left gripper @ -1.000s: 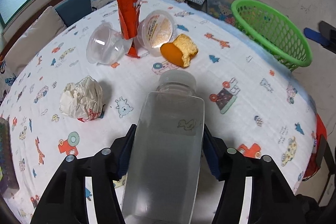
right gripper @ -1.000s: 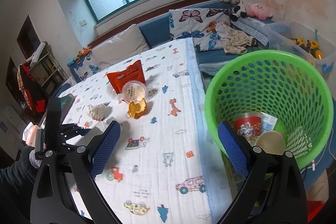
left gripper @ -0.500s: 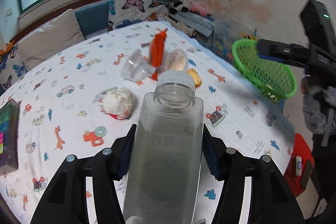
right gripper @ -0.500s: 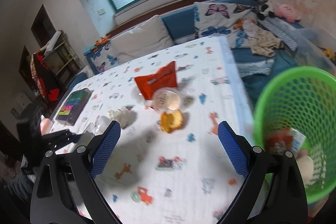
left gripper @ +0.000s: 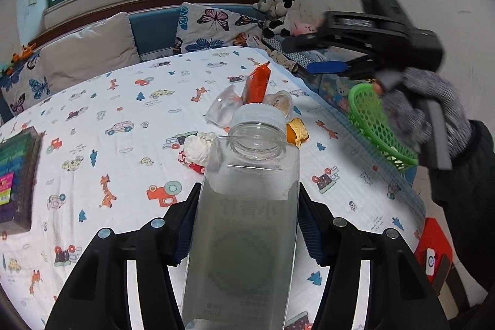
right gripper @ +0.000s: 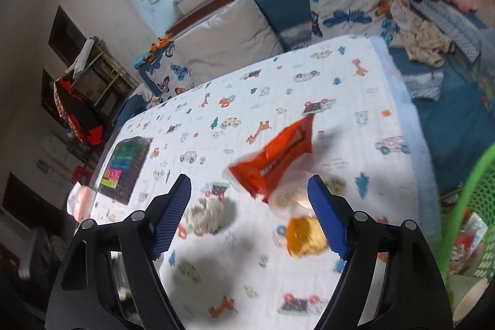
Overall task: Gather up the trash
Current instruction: 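Grasp the clear plastic bottle with the left tool while the right tool grasps the red snack bag, then carry the red bag into the green basket with the right tool while the left tool drops the bottle there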
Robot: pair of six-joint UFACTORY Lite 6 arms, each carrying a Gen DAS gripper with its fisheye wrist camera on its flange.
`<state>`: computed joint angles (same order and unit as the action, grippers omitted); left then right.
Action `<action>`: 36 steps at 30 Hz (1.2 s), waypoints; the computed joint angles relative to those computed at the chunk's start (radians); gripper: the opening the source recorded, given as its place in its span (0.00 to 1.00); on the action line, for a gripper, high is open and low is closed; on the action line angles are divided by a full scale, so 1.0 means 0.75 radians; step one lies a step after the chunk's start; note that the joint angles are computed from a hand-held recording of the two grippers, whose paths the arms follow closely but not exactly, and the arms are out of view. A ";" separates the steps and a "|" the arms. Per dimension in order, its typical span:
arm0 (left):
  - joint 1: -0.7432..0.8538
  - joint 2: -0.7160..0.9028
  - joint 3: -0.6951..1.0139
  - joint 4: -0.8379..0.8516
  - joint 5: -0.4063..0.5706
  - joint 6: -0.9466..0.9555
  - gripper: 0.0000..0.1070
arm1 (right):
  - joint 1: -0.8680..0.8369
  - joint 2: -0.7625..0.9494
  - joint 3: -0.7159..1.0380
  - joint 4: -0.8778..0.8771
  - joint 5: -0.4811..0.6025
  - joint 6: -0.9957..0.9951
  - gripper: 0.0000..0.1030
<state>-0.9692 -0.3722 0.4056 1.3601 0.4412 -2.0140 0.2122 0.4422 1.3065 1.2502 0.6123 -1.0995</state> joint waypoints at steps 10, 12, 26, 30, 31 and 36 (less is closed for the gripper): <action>0.004 -0.174 -0.099 -0.062 0.009 0.054 0.52 | 0.037 0.468 0.546 -0.298 0.072 0.517 0.63; -0.006 -0.190 -0.104 -0.077 0.019 0.066 0.52 | 0.031 0.544 0.621 -0.314 0.105 0.570 0.59; -0.053 -0.205 -0.078 -0.100 0.063 0.067 0.52 | -0.083 0.306 0.266 0.054 0.200 0.210 0.27; -0.097 -0.187 -0.039 -0.109 0.101 0.067 0.52 | -0.141 0.162 0.108 0.146 0.254 0.091 0.27; -0.103 -0.178 -0.024 -0.112 0.103 0.068 0.52 | -0.162 0.120 0.064 0.166 0.279 0.065 0.27; -0.146 -0.111 0.065 -0.090 0.121 0.047 0.52 | -0.280 -0.046 -0.115 0.207 0.363 -0.029 0.27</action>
